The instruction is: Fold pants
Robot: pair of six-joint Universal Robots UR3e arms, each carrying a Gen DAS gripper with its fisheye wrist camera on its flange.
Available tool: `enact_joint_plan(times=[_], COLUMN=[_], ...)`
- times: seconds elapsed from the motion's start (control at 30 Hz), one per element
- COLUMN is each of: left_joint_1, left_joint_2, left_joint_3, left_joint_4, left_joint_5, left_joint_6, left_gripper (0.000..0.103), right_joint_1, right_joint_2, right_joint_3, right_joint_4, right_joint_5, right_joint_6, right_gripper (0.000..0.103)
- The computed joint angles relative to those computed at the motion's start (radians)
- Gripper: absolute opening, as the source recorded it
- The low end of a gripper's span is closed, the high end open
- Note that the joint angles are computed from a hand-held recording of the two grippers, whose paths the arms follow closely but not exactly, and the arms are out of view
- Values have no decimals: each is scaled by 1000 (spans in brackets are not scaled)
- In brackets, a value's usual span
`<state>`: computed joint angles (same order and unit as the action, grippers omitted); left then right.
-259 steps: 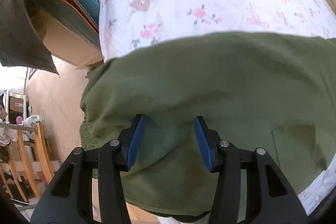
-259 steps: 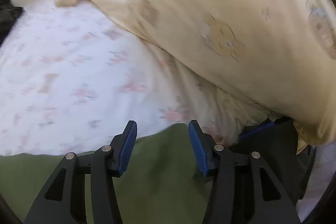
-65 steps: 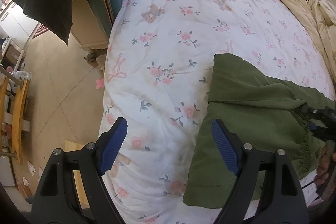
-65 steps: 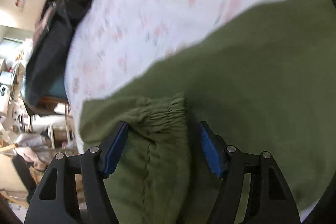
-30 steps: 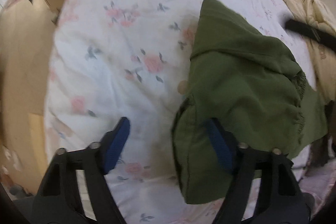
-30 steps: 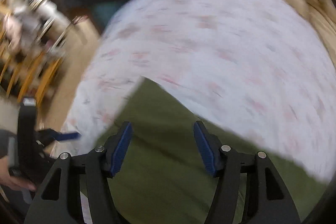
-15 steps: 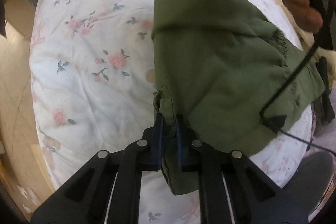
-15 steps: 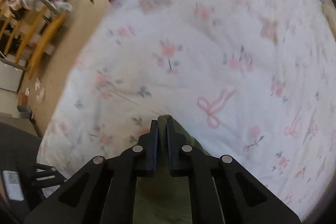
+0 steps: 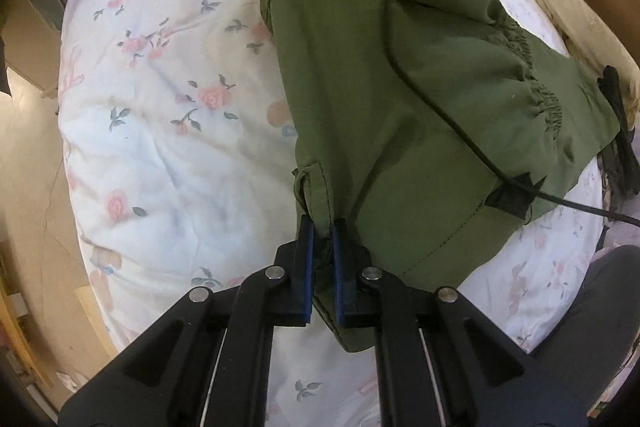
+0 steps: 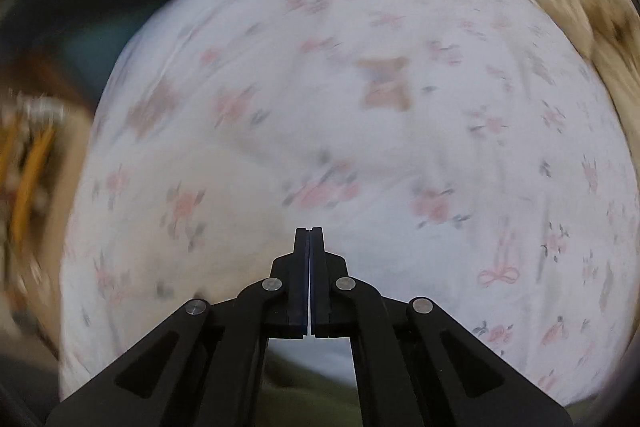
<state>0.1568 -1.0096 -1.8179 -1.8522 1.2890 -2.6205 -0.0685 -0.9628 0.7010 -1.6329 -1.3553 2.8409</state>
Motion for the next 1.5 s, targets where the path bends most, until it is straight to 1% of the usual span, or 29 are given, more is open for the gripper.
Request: enact_joint_plan(times=[0.07,0.1,0.13,0.17,0.2,0.23,0.27,0.3,0.37,0.4,0.43,0.47,0.5,0.57,0.63,0.7,0.77,0.87,0.93,1.0,1.03,1.07,1.1,1.17,1.23,1.33,1.4,1.43,1.5], left_joint_1=[29,38,43,33,26,36,27,17,-4,-10,-9,-9,-9,-11,-18,-23,-23,-20,-28,-34,-32,-27,-16,16,31,76,125,148,210], left_joint_2=[-7,-12,-18,-23,-31,-46,-53,-59,-66,-64,-59,-50,-38,-7,27,31,18,10,11,23,29,31,26,9,1,4,5,9,29], left_joint_3=[20,29,37,39,40,54,59,61,55,51,47,43,36,24,17,15,17,24,25,13,7,1,6,36,56,84,105,114,125], left_joint_4=[-32,-42,-48,-40,-31,-36,-31,-24,0,7,10,12,12,7,14,21,15,11,17,24,29,32,26,-18,-42,-94,-138,-156,-183], left_joint_5=[-19,-21,-19,-14,-8,-5,0,4,10,13,13,13,11,5,0,5,13,20,33,49,51,51,54,42,38,27,13,1,-21], left_joint_6=[5,9,13,5,-1,9,0,-9,-28,-30,-25,-18,-10,9,40,41,31,25,28,37,36,22,16,9,3,11,35,43,72], left_gripper=[5,5,5,5,5,5,5,5,5,5,5,5,5,5,5,5,5,5,5,5,5,7,9,9,9,12,18,21,28], right_joint_1=[-27,-53,-76,-87,-91,-88,-85,-76,-49,-34,-15,2,23,12,-36,-43,-45,-46,-69,-122,-161,-202,-240,-295,-364,-549,-700,-790,-969], right_joint_2=[1,17,25,20,-1,-35,-80,-101,-98,-88,-64,-67,-111,-175,-175,-133,-53,-71,-131,-192,-216,-231,-250,-344,-480,-705,-854,-925,-1043], right_joint_3=[-89,-179,-249,-277,-264,-208,-111,-43,25,51,45,75,146,210,170,104,6,59,129,179,178,157,137,205,346,563,687,735,807], right_joint_4=[73,187,305,372,412,399,345,316,288,291,328,316,242,159,123,86,155,86,-2,-57,-39,14,86,136,157,278,375,445,593], right_joint_5=[46,108,169,192,199,183,175,161,132,127,123,111,97,141,200,147,118,90,60,75,107,153,182,190,176,213,237,253,272], right_joint_6=[-43,-78,-133,-185,-243,-263,-266,-272,-260,-256,-264,-270,-291,-295,-210,-127,-87,-88,-52,-3,5,-3,-31,-116,-207,-351,-468,-542,-678], right_gripper=[0,6,8,13,38,57,81,82,81,70,56,6,0,0,0,0,0,1,1,3,7,7,7,7,7,17,35,37,56])
